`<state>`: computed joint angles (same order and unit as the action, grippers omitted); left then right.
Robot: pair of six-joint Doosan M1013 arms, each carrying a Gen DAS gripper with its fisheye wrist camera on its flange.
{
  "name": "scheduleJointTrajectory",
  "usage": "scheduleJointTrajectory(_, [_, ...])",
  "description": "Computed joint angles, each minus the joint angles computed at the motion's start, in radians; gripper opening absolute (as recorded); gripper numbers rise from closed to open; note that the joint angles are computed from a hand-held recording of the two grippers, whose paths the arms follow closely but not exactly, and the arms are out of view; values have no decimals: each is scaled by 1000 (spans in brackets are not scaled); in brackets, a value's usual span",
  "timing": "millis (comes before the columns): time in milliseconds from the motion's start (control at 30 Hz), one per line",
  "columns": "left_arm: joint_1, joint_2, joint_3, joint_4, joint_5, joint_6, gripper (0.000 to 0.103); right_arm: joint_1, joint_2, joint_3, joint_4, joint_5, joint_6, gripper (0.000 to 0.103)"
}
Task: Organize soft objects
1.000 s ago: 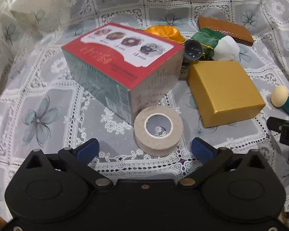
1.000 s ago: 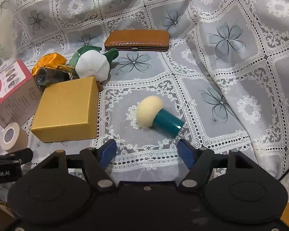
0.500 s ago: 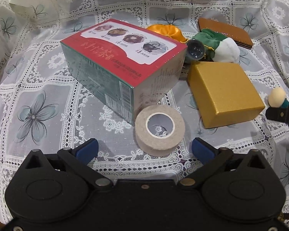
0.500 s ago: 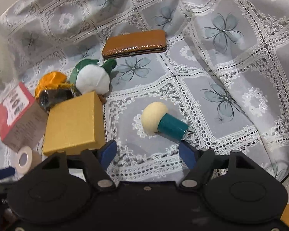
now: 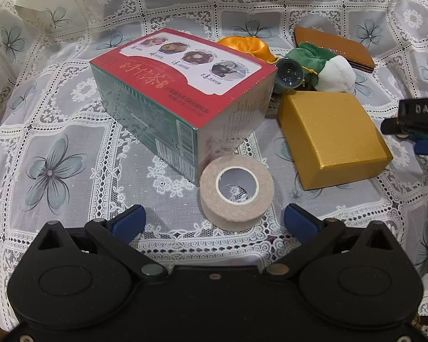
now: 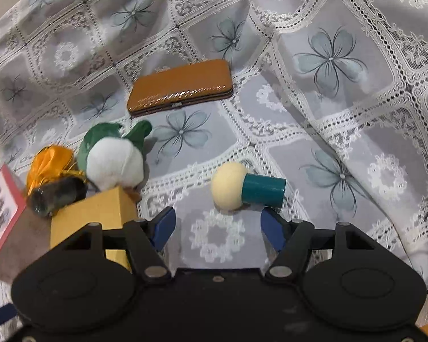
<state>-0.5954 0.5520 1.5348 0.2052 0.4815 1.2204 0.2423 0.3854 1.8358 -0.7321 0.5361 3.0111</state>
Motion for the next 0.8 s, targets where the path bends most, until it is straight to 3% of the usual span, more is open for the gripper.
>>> scheduleJointTrajectory(267, [0, -1, 3, 6, -4, -6, 101, -14, 18, -24, -7, 17, 35, 64])
scheduleJointTrajectory(367, [0, -1, 4, 8, -6, -8, 101, -15, 24, -34, -3, 42, 54, 52])
scheduleJointTrajectory(433, [0, -1, 4, 7, -6, -8, 101, -14, 28, -40, -8, 67, 74, 28])
scheduleJointTrajectory(467, [0, -1, 3, 6, -5, -8, 101, -15, 30, -41, -17, 72, 80, 26])
scheduleJointTrajectory(800, [4, -7, -1, -2, -5, -52, 99, -19, -6, 8, -22, -10, 19, 22])
